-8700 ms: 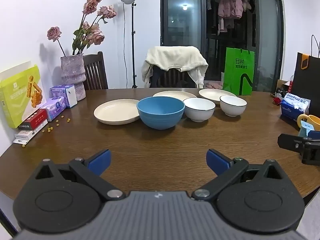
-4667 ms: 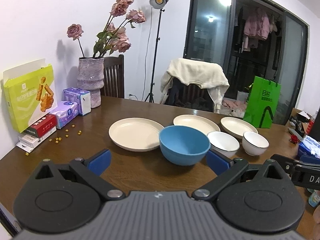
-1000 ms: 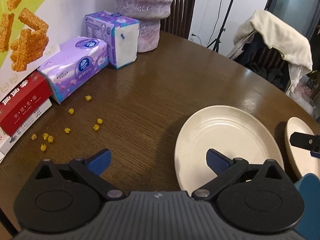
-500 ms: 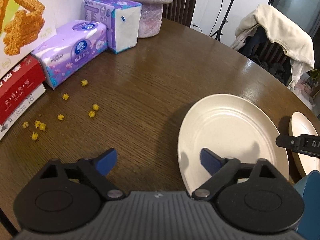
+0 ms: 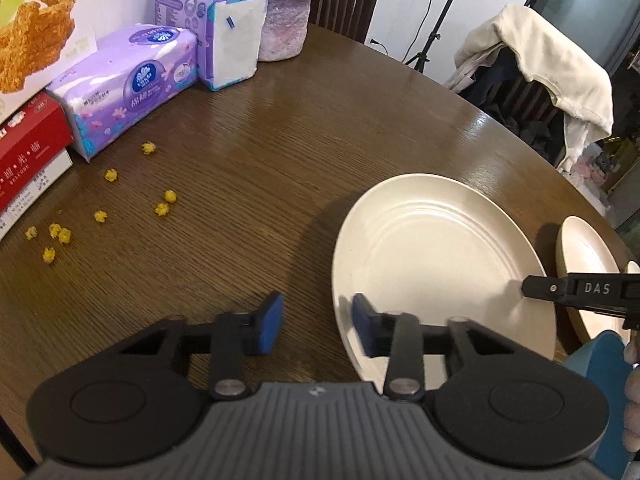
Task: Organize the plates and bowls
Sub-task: 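Close the left gripper on the cream plate rim while the right gripper grips it too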
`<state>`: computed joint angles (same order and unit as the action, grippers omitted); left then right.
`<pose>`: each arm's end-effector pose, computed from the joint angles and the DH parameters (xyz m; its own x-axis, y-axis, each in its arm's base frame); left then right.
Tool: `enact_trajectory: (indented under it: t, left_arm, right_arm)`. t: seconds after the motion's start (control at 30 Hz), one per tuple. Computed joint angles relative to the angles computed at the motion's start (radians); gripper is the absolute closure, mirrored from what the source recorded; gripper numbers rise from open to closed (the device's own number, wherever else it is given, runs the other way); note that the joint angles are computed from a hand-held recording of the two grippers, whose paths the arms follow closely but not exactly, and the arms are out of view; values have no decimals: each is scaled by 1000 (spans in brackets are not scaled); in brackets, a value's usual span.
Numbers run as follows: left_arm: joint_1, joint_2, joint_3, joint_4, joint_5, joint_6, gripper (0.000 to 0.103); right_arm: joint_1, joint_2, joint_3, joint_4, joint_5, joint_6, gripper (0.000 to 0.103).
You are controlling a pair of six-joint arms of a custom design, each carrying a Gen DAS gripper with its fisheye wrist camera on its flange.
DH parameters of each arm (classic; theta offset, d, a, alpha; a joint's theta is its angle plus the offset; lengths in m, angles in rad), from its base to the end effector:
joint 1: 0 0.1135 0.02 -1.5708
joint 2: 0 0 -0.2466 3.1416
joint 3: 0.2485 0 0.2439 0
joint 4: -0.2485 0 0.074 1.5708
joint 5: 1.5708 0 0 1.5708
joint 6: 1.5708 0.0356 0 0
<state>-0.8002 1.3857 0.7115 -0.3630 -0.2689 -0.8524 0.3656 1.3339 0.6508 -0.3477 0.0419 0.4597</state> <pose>0.1822 -0.1741 0.1619 -0.8446 -0.1720 -0.5070 -0.0582 0.9709 -0.2324 0.2244 0.0843 0.1565 -0.8674 0.1426 -0.4767 0.0533 0.9792 0.1959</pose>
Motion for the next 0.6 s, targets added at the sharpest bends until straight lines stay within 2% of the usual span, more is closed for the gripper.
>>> enact_trajectory:
  t: [0.13,0.3,0.6]
  left_arm:
    - [15,-11,-17,28,45,8,84]
    - [23,-15,-24,45,67,14,93]
    - [7,-21,-17,14,36,-11,93]
  right_arm:
    - [14,1,3,-2,4,8,92]
    - [35,-9,-8,6,30,32,92]
    - [58,-45,-33,20,45,43,95]
